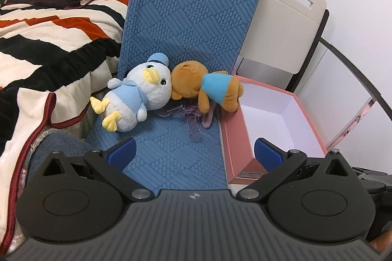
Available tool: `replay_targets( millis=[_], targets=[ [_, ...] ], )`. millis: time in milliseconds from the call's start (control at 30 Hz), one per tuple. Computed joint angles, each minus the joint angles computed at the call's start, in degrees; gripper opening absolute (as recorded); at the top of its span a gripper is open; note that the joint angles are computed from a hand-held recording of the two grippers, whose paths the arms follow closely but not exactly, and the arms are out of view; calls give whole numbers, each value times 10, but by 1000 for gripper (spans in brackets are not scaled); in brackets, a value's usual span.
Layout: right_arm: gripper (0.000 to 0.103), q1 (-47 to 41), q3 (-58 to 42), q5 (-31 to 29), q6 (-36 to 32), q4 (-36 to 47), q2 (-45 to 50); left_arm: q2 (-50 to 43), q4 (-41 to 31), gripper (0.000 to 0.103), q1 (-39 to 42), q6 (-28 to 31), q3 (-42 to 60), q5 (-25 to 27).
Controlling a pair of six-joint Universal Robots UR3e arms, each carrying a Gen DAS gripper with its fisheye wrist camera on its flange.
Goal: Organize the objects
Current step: 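Move both grippers toward the duck and bear plushes on the seat, then grasp the duck plush with the left gripper while the right grasps the bear plush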
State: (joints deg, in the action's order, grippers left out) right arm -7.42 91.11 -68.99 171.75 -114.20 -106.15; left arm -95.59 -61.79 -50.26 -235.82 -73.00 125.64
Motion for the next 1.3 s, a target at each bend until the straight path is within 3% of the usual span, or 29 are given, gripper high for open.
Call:
replay_targets(
  millis=[333, 700, 1033, 1200, 1300],
  targets=[
    [103, 22, 0, -7, -4, -114, 99, 1, 97, 103, 74, 58, -81, -39],
    [103, 54, -70, -7, -31, -269, 270, -70, 216, 103, 166, 135, -115, -64],
    [100, 74, -216, 8, -96, -325, 427, -152, 288, 103, 254, 200, -115, -93],
    [87, 92, -325, -22, -174, -326, 512, -194, 280, 103, 274, 237, -85, -87],
    [87, 103, -403, -45, -226, -329, 575, -234, 259, 103, 281, 271, -41, -78]
  ],
)
